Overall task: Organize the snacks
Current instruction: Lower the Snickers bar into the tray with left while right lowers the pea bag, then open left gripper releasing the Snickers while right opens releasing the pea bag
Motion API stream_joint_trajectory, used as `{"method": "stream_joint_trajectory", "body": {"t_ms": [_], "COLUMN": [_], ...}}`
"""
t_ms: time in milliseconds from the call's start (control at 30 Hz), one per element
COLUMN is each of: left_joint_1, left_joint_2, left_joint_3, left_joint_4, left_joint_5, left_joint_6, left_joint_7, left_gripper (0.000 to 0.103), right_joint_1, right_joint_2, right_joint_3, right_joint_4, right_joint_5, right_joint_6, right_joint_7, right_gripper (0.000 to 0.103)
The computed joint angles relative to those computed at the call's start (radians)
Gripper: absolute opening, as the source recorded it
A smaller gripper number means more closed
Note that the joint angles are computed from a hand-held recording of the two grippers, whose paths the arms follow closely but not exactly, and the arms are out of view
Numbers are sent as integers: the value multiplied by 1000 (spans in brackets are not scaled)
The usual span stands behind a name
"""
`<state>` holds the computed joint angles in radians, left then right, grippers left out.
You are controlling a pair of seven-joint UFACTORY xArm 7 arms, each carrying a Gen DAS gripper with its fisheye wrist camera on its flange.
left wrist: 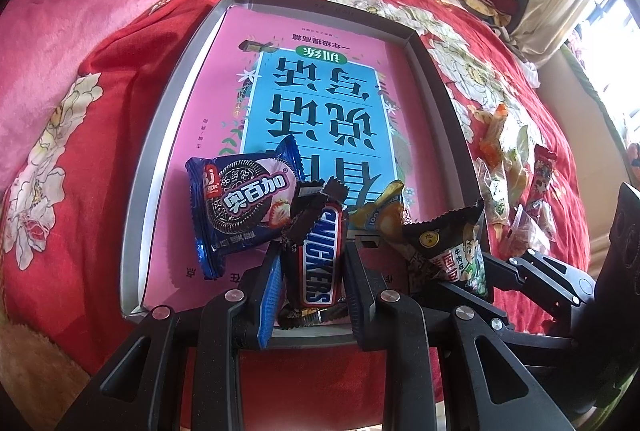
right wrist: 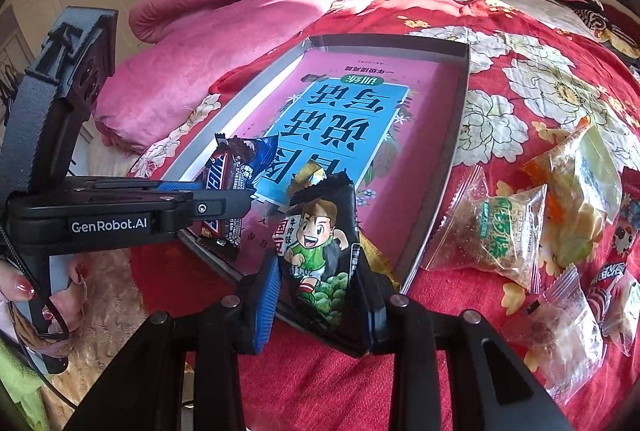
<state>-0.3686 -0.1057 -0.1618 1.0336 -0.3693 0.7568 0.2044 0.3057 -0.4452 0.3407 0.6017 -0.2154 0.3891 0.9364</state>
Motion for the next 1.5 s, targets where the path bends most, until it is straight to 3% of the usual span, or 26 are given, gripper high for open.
{"method": "stream_joint_trajectory", "body": {"t_ms": [567, 833, 1500], "left_joint_1": [0, -1, -3], "left_joint_2": [1, -2, -2], "left_joint_3": [1, 4, 1], "left_joint_4": [2, 5, 4], "left_joint_5": [-5, -39, -34], "left_joint_6": [5, 16, 5], "left_joint_7": [7, 35, 33], "left_gripper": [30, 30, 38], "right_joint_1": [44, 47, 8], "right_joint_2": [-52, -83, -113], "right_joint_3": [-31, -30, 12], "right_joint_4": [-50, -66, -62], "right_joint_5": [110, 128, 84], "right_joint_6": [-47, -53, -45], "right_joint_7": [-22, -17, 6], "right_gripper": [35, 42, 46]}}
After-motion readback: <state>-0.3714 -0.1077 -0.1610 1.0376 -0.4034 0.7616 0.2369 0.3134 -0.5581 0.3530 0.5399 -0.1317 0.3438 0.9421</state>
